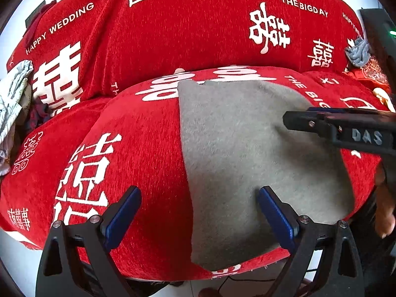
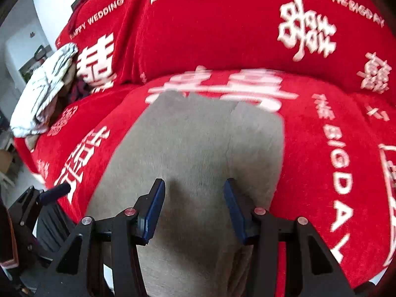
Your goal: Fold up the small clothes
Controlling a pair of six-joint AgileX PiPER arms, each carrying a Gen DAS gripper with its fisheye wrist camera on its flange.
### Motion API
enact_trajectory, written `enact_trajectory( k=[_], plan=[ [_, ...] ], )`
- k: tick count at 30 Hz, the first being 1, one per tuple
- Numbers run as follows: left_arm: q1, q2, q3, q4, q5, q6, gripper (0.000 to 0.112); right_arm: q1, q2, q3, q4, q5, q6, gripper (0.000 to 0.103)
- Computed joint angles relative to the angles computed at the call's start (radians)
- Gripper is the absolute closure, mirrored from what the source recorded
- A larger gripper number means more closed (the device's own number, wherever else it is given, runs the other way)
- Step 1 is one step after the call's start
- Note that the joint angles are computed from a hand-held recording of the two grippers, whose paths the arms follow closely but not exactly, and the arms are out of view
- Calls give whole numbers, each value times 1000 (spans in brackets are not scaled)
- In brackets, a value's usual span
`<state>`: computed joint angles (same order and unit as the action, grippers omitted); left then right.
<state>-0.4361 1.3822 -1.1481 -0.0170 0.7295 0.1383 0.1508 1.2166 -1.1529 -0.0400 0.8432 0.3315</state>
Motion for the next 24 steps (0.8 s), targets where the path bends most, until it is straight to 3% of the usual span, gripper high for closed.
enact_trajectory(
  k=[1,6,9,14,18,24],
  plan=[
    [-4,3,-10,5,9,-14,16,33,-15,-3,-57,16,47,37],
    [6,38,-79,-29,74,-46,16,110,-81,-27,-176,127,162,36],
    [17,27,-79,-70,71,-13,16,149,-92,-37,-240,190,218,35],
    [-55,-17,-44,107,40,-184,16,200,-108,-7,-286,226,277,35],
    [-63,1,-63,98,86,-168,16,234,-115,17,-307,239,322,35],
    [-98,-39,-20,181,45,-252,16,271,-135,39,-339,261,375,35]
  ],
)
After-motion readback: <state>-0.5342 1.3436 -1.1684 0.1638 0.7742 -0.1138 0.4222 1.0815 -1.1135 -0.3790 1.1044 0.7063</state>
